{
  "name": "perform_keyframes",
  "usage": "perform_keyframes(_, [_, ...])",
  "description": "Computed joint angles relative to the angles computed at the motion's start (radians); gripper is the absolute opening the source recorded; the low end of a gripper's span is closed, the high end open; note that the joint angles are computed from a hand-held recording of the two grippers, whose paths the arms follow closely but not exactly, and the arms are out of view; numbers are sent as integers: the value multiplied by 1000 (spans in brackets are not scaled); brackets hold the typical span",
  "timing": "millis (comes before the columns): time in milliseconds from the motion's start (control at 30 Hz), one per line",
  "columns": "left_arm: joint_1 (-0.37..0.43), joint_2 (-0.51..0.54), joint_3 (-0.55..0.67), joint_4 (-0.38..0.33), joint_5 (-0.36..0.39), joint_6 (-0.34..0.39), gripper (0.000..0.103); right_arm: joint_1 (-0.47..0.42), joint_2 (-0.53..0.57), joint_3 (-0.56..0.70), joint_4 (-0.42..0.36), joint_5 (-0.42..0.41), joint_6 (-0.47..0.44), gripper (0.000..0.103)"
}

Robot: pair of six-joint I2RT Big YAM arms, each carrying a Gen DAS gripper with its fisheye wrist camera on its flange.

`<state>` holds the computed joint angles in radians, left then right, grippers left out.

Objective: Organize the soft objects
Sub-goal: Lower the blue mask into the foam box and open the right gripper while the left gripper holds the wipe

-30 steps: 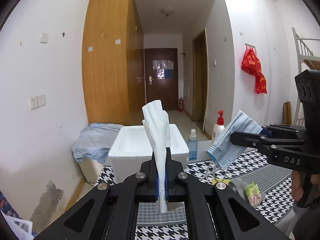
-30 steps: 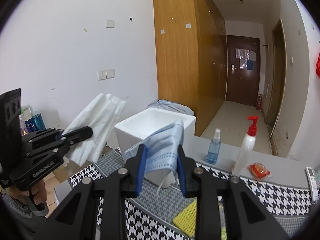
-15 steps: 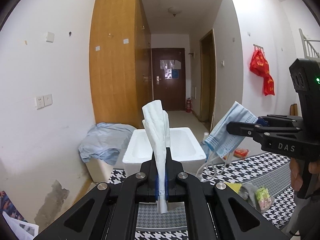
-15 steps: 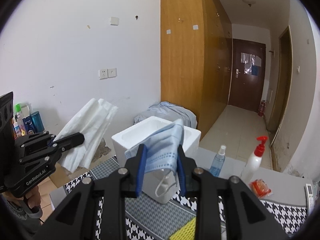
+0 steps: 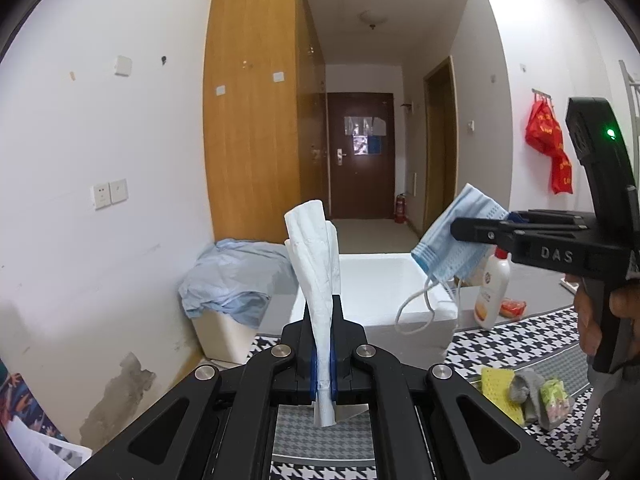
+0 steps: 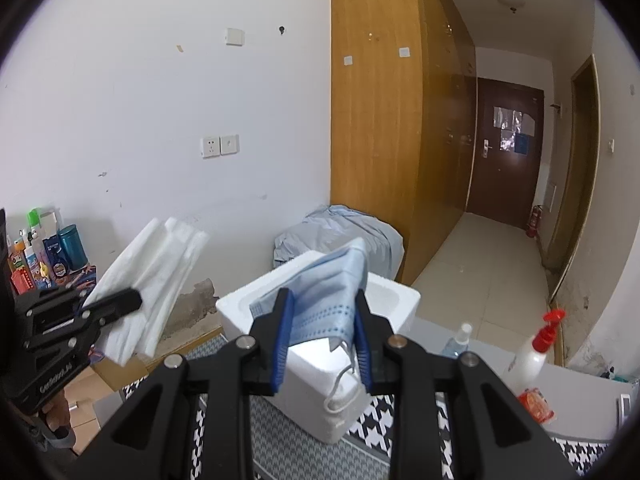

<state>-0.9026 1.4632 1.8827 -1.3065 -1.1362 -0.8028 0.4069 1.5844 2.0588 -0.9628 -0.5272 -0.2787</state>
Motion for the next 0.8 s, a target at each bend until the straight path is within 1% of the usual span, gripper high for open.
perform_keyframes(267, [4, -6, -10, -71, -12, -84, 4, 33, 72, 81, -37, 23, -13, 33])
perform_keyframes(367, [5, -8, -15, -86, -7, -104, 4, 38, 97, 107, -55, 25, -12, 33])
perform_keyframes(567, [5, -6, -17, -97, -2, -119, 4, 59, 161, 179, -104, 59, -11, 33])
perform_keyframes(667, [5, -8, -22, -103, 2, -125, 4, 67, 202, 233, -144, 67, -9, 33])
perform_keyframes(800, [9, -14, -30, -101, 5, -128, 4, 79, 229, 260, -170, 94, -15, 33])
